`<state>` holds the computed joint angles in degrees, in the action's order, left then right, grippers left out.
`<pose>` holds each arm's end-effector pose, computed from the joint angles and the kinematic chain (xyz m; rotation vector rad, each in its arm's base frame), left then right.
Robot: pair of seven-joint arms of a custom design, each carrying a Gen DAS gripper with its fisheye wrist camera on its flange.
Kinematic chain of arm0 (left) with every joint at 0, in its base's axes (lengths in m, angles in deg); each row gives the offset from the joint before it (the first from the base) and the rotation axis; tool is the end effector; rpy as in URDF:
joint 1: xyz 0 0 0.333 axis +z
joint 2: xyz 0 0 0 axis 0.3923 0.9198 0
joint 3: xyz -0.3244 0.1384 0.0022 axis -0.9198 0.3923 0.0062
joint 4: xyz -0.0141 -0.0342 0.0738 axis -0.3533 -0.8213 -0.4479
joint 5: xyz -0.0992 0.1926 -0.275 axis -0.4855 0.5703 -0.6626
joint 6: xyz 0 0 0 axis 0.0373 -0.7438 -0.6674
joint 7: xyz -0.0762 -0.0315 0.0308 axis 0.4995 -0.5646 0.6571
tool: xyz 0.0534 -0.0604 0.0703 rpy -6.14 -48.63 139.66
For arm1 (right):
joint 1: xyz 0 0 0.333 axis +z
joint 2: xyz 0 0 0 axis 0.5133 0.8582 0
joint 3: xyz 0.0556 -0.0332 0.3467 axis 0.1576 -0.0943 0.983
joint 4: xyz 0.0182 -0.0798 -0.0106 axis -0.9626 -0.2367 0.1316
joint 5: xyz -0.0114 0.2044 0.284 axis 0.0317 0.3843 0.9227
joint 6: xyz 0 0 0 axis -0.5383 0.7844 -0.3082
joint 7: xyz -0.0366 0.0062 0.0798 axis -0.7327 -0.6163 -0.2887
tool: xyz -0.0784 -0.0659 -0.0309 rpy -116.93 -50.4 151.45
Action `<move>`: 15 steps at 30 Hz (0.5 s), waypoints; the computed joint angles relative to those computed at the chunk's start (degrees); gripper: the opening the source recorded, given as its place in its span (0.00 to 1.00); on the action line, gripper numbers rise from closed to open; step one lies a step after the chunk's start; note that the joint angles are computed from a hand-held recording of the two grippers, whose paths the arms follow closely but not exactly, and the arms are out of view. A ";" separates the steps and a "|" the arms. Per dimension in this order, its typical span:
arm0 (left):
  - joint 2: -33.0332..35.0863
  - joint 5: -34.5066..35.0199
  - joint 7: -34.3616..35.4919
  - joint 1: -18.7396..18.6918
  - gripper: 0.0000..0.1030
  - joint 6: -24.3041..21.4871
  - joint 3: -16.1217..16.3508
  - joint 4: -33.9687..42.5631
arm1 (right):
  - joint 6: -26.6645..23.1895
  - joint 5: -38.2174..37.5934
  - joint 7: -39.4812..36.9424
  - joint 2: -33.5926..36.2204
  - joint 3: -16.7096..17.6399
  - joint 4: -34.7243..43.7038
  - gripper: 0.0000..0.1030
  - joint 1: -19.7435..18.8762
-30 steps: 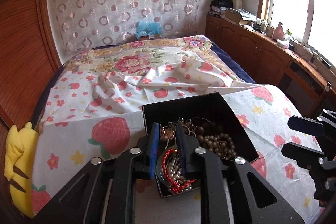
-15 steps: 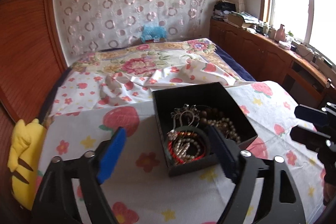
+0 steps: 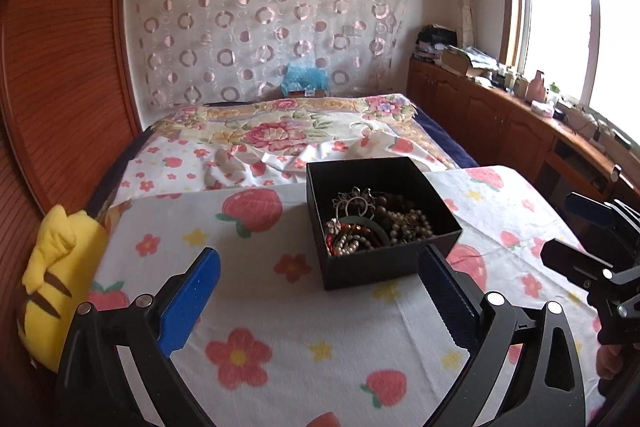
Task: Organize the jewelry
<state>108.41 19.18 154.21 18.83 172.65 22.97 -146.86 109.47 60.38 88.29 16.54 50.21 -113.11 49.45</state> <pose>0.6652 -0.0764 0.5659 -1.5585 1.7899 -0.9474 0.6613 0.2798 0.5759 -1.7834 1.3337 -0.6463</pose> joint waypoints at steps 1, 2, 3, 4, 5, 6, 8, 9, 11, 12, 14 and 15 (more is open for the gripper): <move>-0.60 -0.10 0.03 0.04 0.92 0.34 -0.10 -0.82 | 0.82 -0.19 0.81 -0.70 -0.55 -1.07 0.96 0.32; -1.38 0.40 -0.39 -0.45 0.92 1.01 0.44 -1.94 | 1.61 -0.78 1.93 -1.31 -1.48 -1.89 0.97 0.94; -2.08 1.11 -1.00 -1.05 0.92 1.49 1.14 -2.88 | 2.28 -1.34 2.71 -1.74 -2.03 -2.48 0.97 1.31; -2.70 1.81 -1.63 -1.58 0.93 1.97 1.74 -3.72 | 3.31 -2.68 4.64 -2.46 -3.80 -3.49 0.97 2.55; -3.69 2.43 -2.20 -2.00 0.92 2.68 2.19 -5.09 | 3.94 -5.32 8.47 -3.14 -7.56 -4.28 0.97 5.28; -4.37 2.29 -2.01 -1.64 0.93 2.93 1.70 -5.97 | 5.00 -8.22 12.35 -3.98 -10.35 -5.41 0.97 7.22; -5.98 1.25 -1.17 -0.58 0.93 3.36 0.37 -8.00 | 7.00 -10.69 15.96 -5.37 -11.95 -7.40 0.97 8.18; -6.82 0.93 -1.21 -0.41 0.92 3.75 0.14 -9.11 | 7.57 -12.03 17.64 -5.93 -12.57 -8.12 0.97 8.53; -8.41 -0.56 -0.22 0.63 0.93 4.55 -1.07 -11.22 | 8.92 -15.48 21.66 -7.18 -14.70 -9.81 0.97 9.97; -9.04 -0.25 -0.74 0.30 0.93 4.80 -0.64 -12.00 | 9.39 -16.73 23.07 -7.69 -15.01 -10.52 0.97 10.13; -10.37 4.37 -5.10 -2.58 0.93 6.22 2.91 -14.00 | 9.95 -18.52 24.97 -8.61 -14.61 -11.74 0.97 9.75; -10.87 7.67 -7.98 -4.20 0.93 6.77 5.06 -14.77 | 10.03 -19.35 25.76 -8.94 -14.40 -12.12 0.97 9.58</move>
<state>97.55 26.85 146.22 14.63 179.42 28.02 -161.63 119.51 41.03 114.05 7.60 35.81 -125.23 59.03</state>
